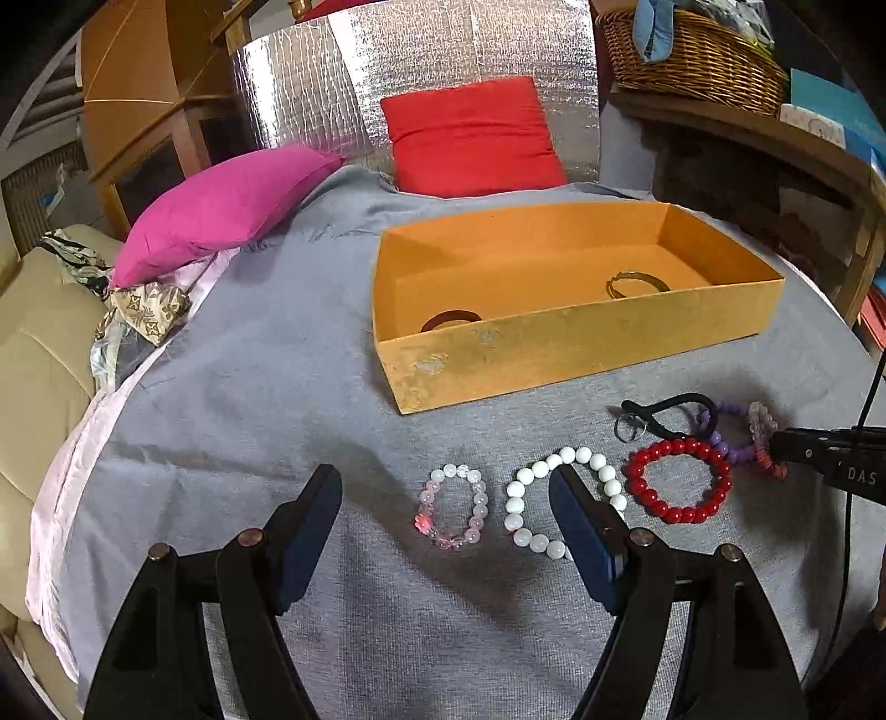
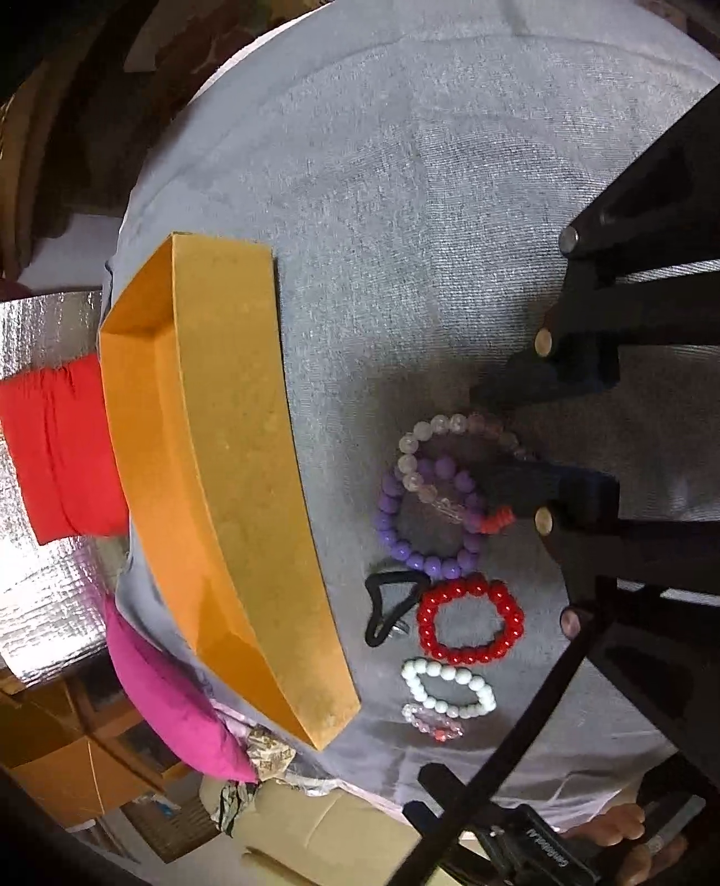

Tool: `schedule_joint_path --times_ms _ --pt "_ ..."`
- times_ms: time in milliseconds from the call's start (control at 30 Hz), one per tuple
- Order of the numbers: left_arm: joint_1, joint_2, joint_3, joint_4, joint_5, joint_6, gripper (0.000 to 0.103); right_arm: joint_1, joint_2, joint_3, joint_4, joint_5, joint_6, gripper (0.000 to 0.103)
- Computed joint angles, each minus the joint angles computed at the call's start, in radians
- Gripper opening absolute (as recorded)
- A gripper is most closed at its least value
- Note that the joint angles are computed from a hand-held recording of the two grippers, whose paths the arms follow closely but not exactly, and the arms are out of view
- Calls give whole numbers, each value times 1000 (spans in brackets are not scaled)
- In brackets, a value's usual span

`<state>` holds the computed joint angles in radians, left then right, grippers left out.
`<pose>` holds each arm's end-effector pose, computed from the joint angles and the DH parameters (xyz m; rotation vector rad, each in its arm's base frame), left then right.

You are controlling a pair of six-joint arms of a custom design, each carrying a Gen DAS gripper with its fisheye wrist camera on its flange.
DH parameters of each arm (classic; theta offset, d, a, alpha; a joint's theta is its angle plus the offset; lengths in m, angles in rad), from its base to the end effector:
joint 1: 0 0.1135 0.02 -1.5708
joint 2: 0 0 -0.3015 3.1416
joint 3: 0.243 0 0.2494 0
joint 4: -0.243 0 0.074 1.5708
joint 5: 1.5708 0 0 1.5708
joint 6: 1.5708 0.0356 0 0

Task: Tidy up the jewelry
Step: 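Reach and grasp the pink-white bead bracelet with the right tool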

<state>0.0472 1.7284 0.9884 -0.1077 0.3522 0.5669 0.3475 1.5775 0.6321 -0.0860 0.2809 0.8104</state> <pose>0.3578 0.0046 0.2118 0.7566 2.2303 -0.1300 0.2553 0.0820 0.1610 0.6793 2.4496 0.0836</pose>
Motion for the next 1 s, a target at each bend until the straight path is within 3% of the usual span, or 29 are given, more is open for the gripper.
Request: schedule_joint_path --times_ms 433,1000 --pt "-2 5 -4 6 -31 9 78 48 -88 -21 16 83 -5 12" --pt "-7 0 -9 9 -34 22 78 32 -142 -50 30 86 4 12"
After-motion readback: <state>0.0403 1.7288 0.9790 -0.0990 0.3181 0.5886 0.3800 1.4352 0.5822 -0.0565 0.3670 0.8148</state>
